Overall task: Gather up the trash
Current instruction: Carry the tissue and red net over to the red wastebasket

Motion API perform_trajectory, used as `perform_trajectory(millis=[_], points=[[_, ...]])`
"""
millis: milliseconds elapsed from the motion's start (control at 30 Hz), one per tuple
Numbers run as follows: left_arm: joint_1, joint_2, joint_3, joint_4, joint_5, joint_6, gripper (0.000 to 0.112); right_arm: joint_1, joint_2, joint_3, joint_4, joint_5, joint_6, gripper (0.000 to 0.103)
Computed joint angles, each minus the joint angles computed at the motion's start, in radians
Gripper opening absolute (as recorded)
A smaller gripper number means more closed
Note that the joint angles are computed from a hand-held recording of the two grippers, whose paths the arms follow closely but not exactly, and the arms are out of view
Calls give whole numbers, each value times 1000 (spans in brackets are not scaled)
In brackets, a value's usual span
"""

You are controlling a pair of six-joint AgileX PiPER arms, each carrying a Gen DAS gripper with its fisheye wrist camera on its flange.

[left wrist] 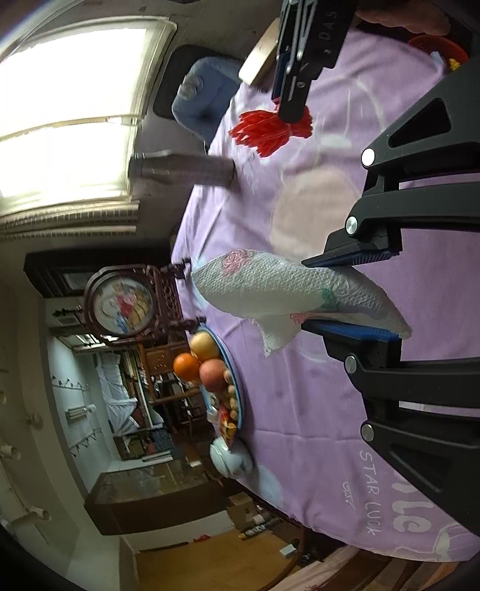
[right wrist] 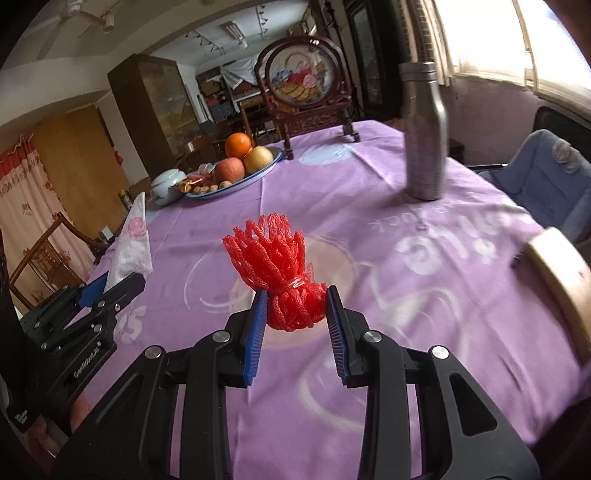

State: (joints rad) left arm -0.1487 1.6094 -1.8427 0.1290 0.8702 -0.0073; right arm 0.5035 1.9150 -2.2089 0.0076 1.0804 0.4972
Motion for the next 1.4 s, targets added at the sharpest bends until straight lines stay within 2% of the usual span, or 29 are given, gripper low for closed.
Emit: perform_trajectory(millis=[267, 633, 833, 1000, 1133, 1267, 1400], points=[[-189, -52, 41, 119, 3, -108, 27, -43, -316, 448, -63, -131, 47, 34], [-527, -3, 16, 272, 39, -256, 27, -215, -686, 867, -90, -149, 30, 34], [-700, 100, -34, 258, 66, -271, 27, -451, -874, 1073, -21, -94, -114, 34], [-803, 235, -125, 183, 103, -229, 27, -777, -981, 1252, 119, -50, -365, 34], [-858, 333, -198, 146, 128, -196, 27, -1041, -1007, 1399, 204, -38, -593, 34], [-893, 448, -307, 101, 181, -160, 27, -1224, -992, 1524, 261, -60, -765, 34], [-924, 545, -406, 87, 225, -137, 27, -1312, -957, 1639, 257, -124, -846, 34]])
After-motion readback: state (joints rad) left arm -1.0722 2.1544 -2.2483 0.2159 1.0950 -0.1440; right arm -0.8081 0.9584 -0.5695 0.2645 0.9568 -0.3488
